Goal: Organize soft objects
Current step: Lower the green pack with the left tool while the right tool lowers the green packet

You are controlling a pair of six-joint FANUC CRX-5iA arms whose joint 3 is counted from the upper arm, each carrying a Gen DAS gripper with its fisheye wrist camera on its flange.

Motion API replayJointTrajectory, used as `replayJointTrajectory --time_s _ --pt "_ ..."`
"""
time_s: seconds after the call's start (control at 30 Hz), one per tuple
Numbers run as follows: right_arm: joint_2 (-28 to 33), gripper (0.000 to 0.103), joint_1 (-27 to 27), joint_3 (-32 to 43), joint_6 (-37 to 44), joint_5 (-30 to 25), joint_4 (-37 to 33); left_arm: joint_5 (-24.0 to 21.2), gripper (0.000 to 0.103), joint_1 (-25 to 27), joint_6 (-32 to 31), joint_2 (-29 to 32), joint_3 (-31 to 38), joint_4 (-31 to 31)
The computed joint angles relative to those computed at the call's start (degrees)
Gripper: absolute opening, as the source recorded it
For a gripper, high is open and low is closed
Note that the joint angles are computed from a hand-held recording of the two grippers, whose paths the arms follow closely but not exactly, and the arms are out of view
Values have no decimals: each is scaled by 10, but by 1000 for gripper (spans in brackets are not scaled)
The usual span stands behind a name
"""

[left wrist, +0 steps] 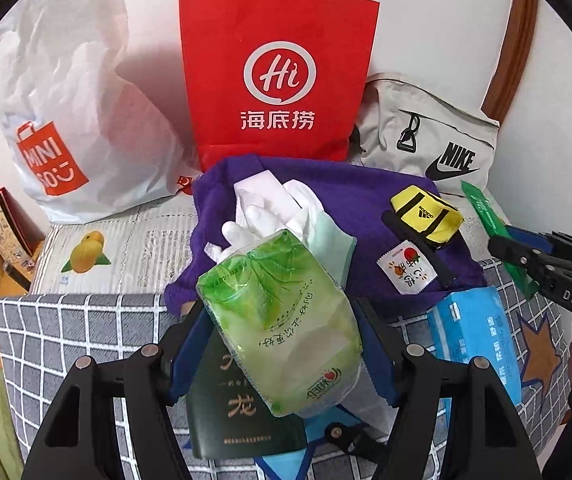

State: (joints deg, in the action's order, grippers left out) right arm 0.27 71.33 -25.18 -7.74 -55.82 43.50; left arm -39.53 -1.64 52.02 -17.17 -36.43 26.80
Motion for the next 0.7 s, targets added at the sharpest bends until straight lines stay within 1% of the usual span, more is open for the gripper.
replayJointTrajectory --time_s 0.3,0.5,0.63,0.7 --pt "36 32 -57 19 59 58 -23 15 68 -14 4 55 28 -1" --pt "62 32 -90 32 104 92 -45 22 68 -21 23 86 46 -8" --pt "76 32 -107 44 143 109 -72 26 68 -26 29 99 55 -14" --pt "87 32 -117 57 172 119 -100 30 68 -27 31 101 55 -13"
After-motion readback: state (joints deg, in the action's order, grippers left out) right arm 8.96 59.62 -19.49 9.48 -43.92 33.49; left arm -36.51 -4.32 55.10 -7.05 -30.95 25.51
